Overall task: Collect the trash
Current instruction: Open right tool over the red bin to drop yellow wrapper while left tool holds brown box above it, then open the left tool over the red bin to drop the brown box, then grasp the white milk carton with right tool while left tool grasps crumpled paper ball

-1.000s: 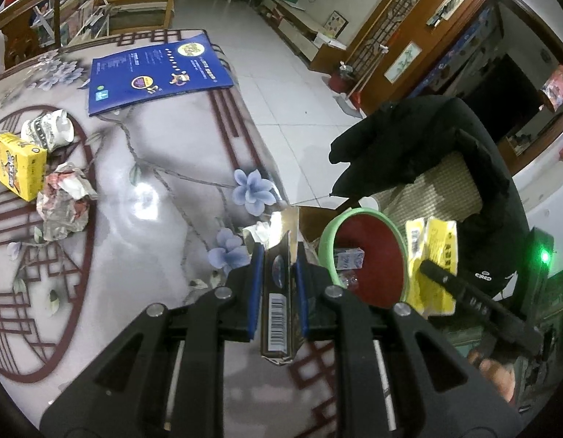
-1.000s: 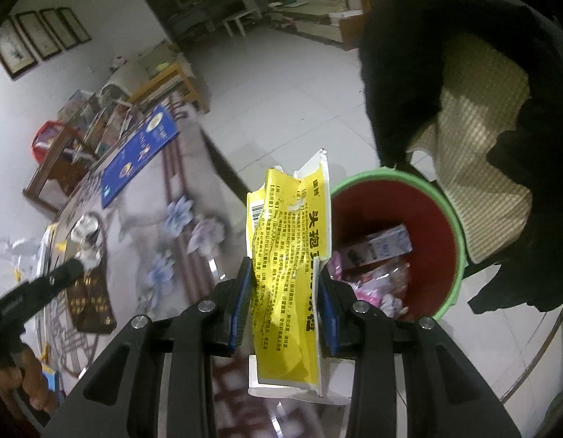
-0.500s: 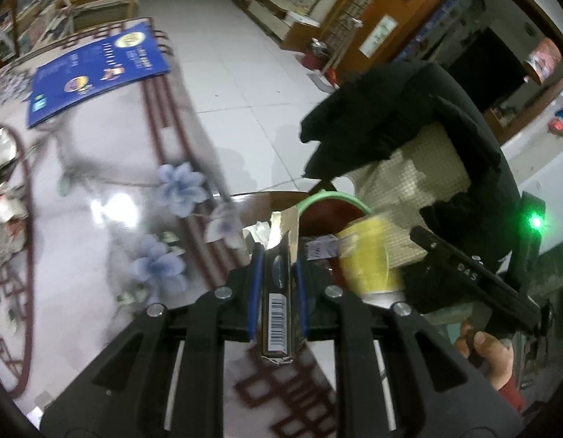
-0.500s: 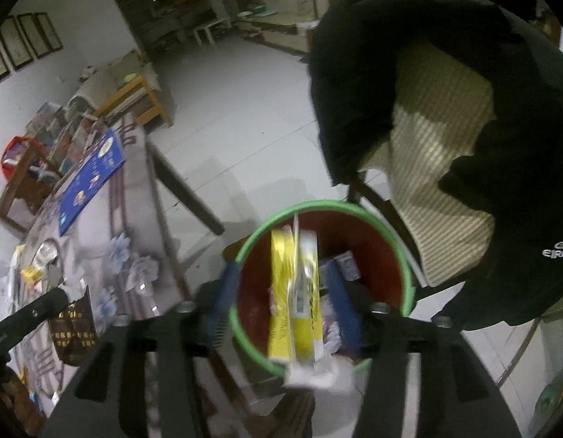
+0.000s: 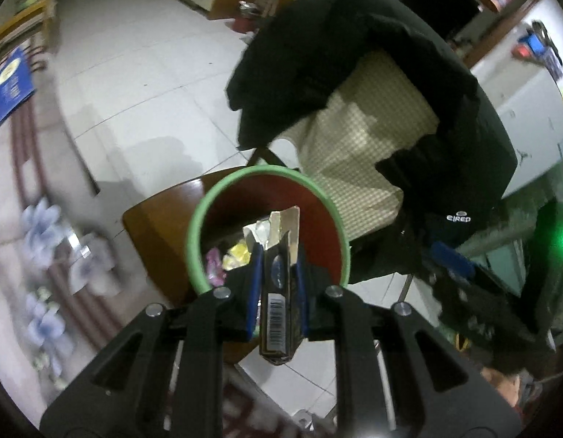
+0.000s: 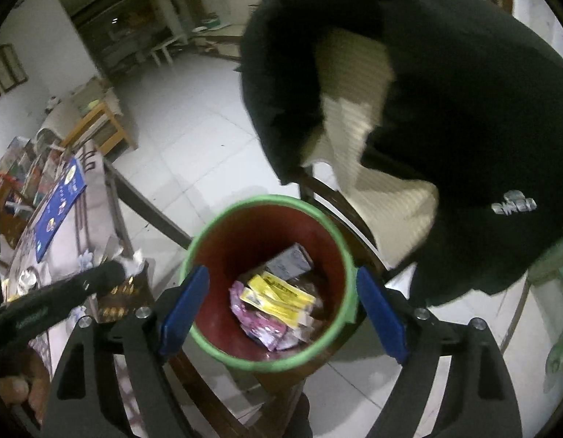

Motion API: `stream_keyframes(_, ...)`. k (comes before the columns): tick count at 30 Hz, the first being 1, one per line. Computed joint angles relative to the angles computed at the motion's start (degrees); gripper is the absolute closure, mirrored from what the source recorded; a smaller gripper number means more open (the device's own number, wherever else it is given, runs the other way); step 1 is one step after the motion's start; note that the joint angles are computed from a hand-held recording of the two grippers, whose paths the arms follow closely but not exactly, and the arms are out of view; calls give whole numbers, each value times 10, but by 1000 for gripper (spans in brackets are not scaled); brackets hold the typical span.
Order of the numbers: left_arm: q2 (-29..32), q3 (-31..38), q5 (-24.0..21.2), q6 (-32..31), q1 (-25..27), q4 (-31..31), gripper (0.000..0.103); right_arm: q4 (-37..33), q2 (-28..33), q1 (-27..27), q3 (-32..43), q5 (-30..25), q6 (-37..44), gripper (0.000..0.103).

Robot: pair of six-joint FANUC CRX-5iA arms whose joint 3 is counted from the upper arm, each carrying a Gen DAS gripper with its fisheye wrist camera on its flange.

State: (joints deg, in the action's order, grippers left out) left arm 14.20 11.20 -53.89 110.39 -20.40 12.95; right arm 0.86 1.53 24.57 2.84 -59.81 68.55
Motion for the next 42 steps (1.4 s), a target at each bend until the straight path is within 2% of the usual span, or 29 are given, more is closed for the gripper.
stream_keyframes(4, 29, 33, -1, -9, -7, -2, 80, 18, -14, -3, -16, -7, -9, 23)
stream_keyframes(8, 16, 22, 9, 6, -4, -9, 56, 47, -33, 13, -36, -6, -17, 23)
stream_keyframes(13, -34, -15, 4, 41, 3, -46, 50, 75, -46, 52, -48, -15, 3, 22)
stream_keyframes(14, -54, -29, 0, 60, 5, -63, 50, 81, -48, 66, -49, -18, 13, 22)
stream_keyframes(18, -117, -76, -13, 123, 17, -108, 47, 92, -54, 119, -53, -30, 54, 7)
stream_keyframes(22, -199, -135, -36, 197, 43, -152, 45, 98, -50, 179, -57, -49, 77, 7)
stream_keyframes(28, -323, -211, -91, 257, 102, -203, 43, 31, -43, 252, -33, -77, 99, 7)
stream_keyframes(31, -380, -248, -120, 252, 148, -205, 42, -22, -28, 286, -4, -98, 127, 7)
stream_keyframes(35, -462, -297, -167, 208, 226, -198, 42, -114, -9, 326, 36, -136, 154, 7)
stream_keyframes(42, -581, -379, -206, 40, 414, -113, 42, -205, 24, 404, 72, -183, 184, 7)
